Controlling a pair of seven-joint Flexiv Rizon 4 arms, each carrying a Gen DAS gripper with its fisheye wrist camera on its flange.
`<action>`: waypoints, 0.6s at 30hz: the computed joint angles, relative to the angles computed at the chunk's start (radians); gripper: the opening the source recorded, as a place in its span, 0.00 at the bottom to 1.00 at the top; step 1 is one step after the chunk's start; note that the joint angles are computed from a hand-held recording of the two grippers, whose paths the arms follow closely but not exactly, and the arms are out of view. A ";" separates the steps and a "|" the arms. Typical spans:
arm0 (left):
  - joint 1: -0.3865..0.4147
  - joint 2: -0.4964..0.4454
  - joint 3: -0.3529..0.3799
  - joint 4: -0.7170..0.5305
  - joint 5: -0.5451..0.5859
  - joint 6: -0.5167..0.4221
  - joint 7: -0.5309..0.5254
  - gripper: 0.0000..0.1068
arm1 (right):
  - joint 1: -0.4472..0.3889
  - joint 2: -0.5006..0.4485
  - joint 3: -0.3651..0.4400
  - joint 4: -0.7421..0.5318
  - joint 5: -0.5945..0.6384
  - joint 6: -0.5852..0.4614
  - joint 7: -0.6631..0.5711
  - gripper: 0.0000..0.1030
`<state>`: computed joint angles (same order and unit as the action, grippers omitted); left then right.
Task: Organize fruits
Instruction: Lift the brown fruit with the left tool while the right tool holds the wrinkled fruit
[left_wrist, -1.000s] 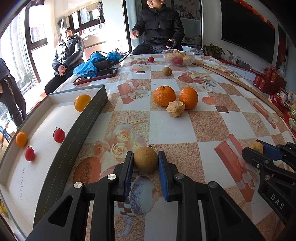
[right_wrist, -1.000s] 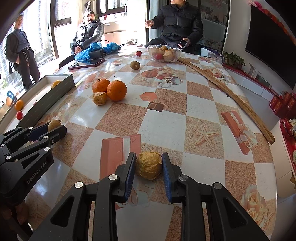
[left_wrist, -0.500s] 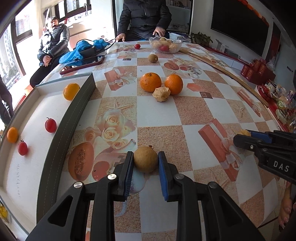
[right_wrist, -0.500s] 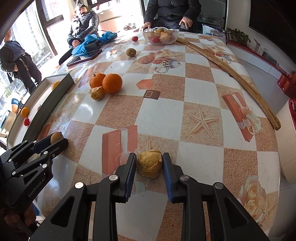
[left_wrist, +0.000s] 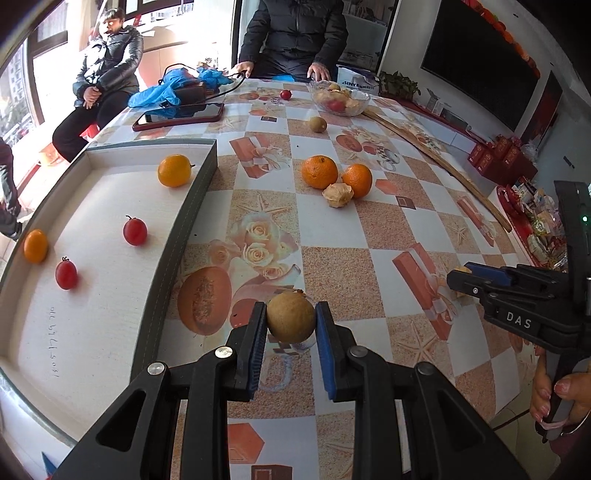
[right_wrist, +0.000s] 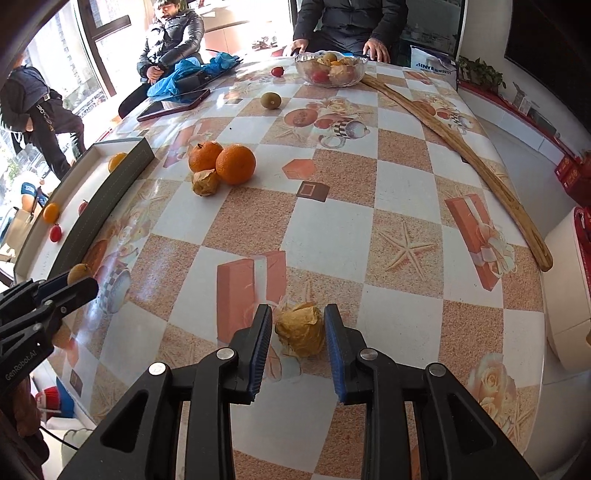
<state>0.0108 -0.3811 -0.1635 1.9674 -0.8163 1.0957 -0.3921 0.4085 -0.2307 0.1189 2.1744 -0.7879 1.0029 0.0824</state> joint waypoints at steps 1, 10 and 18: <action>0.001 0.000 0.002 -0.001 0.002 0.000 -0.001 0.27 | 0.000 -0.005 0.001 0.002 0.005 0.000 0.001 0.30; 0.011 0.015 0.000 0.002 -0.040 -0.005 0.024 0.27 | 0.014 -0.016 -0.004 -0.003 -0.042 -0.057 0.051 0.30; 0.021 0.018 0.008 -0.025 -0.081 -0.001 0.036 0.27 | -0.013 -0.008 -0.014 0.002 -0.041 0.083 0.082 0.27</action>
<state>0.0314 -0.3629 -0.1560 1.9421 -0.8975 1.0946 -0.3564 0.3958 -0.2387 0.1050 2.1766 -0.8286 1.0856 0.1640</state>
